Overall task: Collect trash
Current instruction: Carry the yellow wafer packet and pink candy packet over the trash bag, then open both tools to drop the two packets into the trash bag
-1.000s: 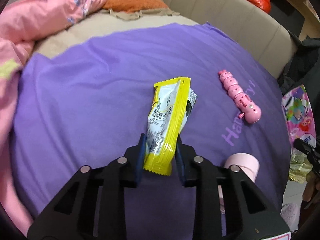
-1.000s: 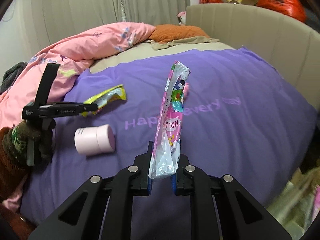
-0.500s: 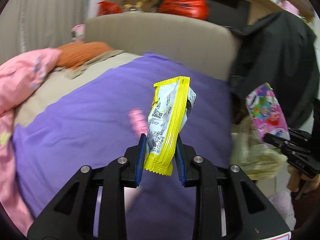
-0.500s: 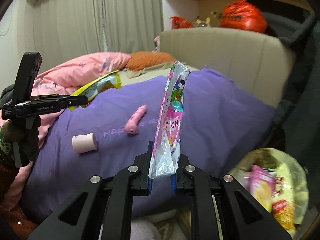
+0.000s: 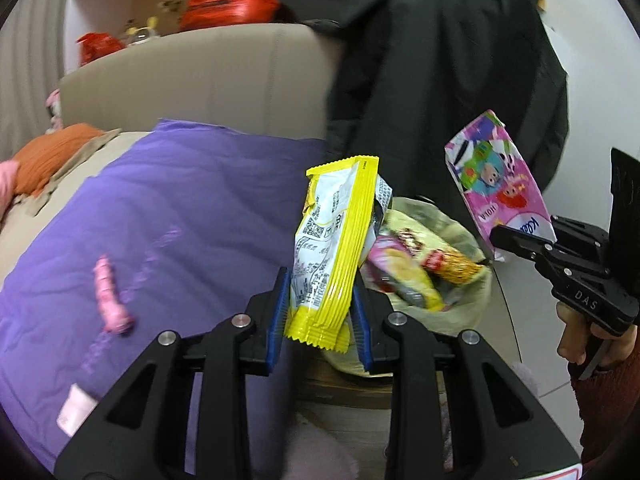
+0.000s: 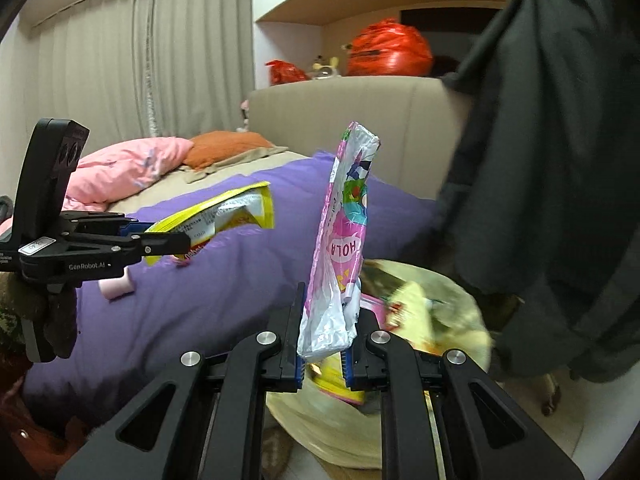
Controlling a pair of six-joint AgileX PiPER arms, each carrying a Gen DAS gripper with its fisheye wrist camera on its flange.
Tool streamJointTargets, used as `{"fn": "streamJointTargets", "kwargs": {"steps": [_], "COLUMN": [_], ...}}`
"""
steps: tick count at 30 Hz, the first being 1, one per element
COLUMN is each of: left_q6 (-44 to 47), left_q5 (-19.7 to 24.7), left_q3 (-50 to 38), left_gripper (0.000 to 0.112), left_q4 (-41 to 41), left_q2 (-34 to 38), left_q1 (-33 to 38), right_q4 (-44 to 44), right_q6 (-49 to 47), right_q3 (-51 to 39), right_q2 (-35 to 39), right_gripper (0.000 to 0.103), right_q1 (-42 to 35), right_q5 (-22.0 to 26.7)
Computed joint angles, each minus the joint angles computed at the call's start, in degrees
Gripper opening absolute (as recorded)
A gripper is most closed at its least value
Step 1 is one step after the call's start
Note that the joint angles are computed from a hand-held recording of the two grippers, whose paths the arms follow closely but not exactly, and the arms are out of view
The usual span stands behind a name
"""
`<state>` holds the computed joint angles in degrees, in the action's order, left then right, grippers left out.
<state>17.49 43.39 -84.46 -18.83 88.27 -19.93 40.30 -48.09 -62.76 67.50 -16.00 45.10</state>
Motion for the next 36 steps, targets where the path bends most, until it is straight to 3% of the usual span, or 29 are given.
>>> {"fn": "streamJointTargets", "kwargs": {"steps": [10,15,17,20,27,36], "left_q6": [-3.92,-2.37,-3.19,-4.02,-1.98,-0.88], "left_q5": [0.35,9.45,15.49,19.88,19.03,21.23], "left_q3": [-8.24,-23.32,-32.55,-41.1,-41.42,-44.88], "left_gripper": [0.029,0.03,0.03,0.028,0.025,0.025], "left_q4": [2.7,1.55,4.77,10.94,9.53,6.8], "left_q2": [9.85,22.97,30.06,36.9,38.62,41.31], "left_q1": [-9.1,-12.09,-13.62,-15.61,-13.76,-12.98], "right_q4": [7.18,5.12,3.54,0.71,-1.95,-4.26], "right_q6": [-11.04,-10.75,-9.6,-7.19,-4.18,-3.52], "right_q3": [-0.11,-3.7,-4.96,-7.82,-14.25,-14.29], "right_q2": [4.25,12.16,14.92,20.02,28.99,31.36], "right_gripper": [0.015,0.014,0.014,0.014,0.014,0.015], "right_q1": [-13.74,-14.86,-14.32,-11.81,-7.32,-7.07], "right_q5": [5.74,6.57,6.68,5.91,5.66,3.93]}}
